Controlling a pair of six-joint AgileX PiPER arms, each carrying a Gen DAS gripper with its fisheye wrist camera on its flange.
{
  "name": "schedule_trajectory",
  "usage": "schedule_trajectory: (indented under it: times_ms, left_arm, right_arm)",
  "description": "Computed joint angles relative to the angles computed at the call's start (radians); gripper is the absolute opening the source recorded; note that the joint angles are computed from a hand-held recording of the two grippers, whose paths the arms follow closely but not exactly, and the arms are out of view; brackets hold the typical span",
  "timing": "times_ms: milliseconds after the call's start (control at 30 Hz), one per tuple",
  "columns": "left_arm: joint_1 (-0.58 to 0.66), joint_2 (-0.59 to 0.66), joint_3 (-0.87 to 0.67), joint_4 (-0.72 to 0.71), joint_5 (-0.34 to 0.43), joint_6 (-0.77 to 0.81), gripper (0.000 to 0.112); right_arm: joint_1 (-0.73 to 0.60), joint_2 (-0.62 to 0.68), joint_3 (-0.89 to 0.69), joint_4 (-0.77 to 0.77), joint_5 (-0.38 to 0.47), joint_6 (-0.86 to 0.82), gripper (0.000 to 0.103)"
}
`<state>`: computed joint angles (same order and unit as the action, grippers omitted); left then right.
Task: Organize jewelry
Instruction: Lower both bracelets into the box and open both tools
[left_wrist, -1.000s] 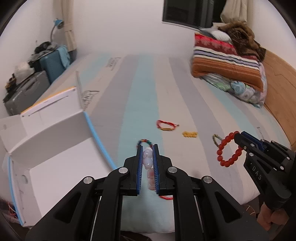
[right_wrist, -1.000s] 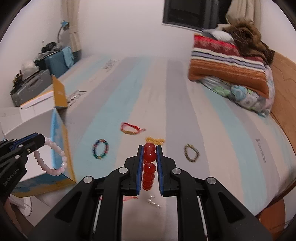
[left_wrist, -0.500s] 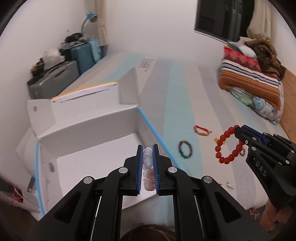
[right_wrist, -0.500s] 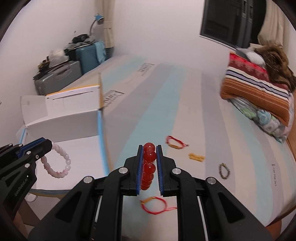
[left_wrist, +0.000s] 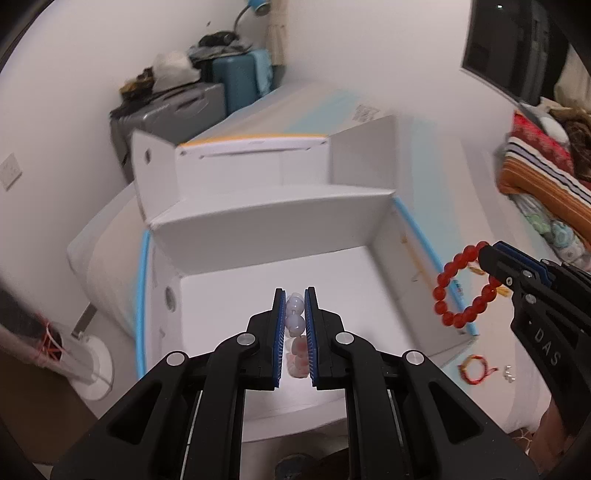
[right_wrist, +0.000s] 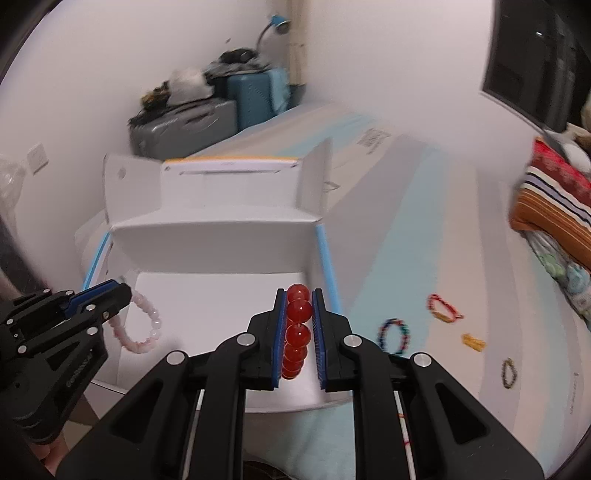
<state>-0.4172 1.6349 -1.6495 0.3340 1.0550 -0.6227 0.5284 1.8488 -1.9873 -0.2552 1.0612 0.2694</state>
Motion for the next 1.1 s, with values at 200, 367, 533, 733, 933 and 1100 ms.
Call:
schedule_trajectory:
  times_ms: [200,367,533,733,933,1100]
  left_arm:
    - [0.074,0.008,0.073,-0.037,-0.041,0.023,0.01]
    - [0.118,0.028,0.122,-0.065,-0.083,0.041,0.01]
    - [0.163,0.06,0.164,-0.104,-0.129,0.07,0.01]
    - [0.18,0.098,0.18,-0.101,-0.139,0.061,0.01]
    - [0.173,0.105,0.187,-0.072,-0.127,0.033,0.01]
    - [0.169,0.109,0.177,-0.055,-0.1,0.021,0.011]
  right_arm:
    - [0.04,0.14,-0.11,0.051,0.014,-0.05,0.013]
    - [0.045,0.232,-0.155,0.097,0.016,-0.068,0.013]
    - [0.034,0.305,-0.184,0.134,0.03,-0.082,0.013]
    - [0.021,0.379,-0.227,0.139,0.06,-0.069,0.013]
    - [0.016,0.421,-0.289,0.154,0.113,-0.058,0.013]
    - [0.017,0.432,-0.312,0.157,0.136,-0.064,0.014]
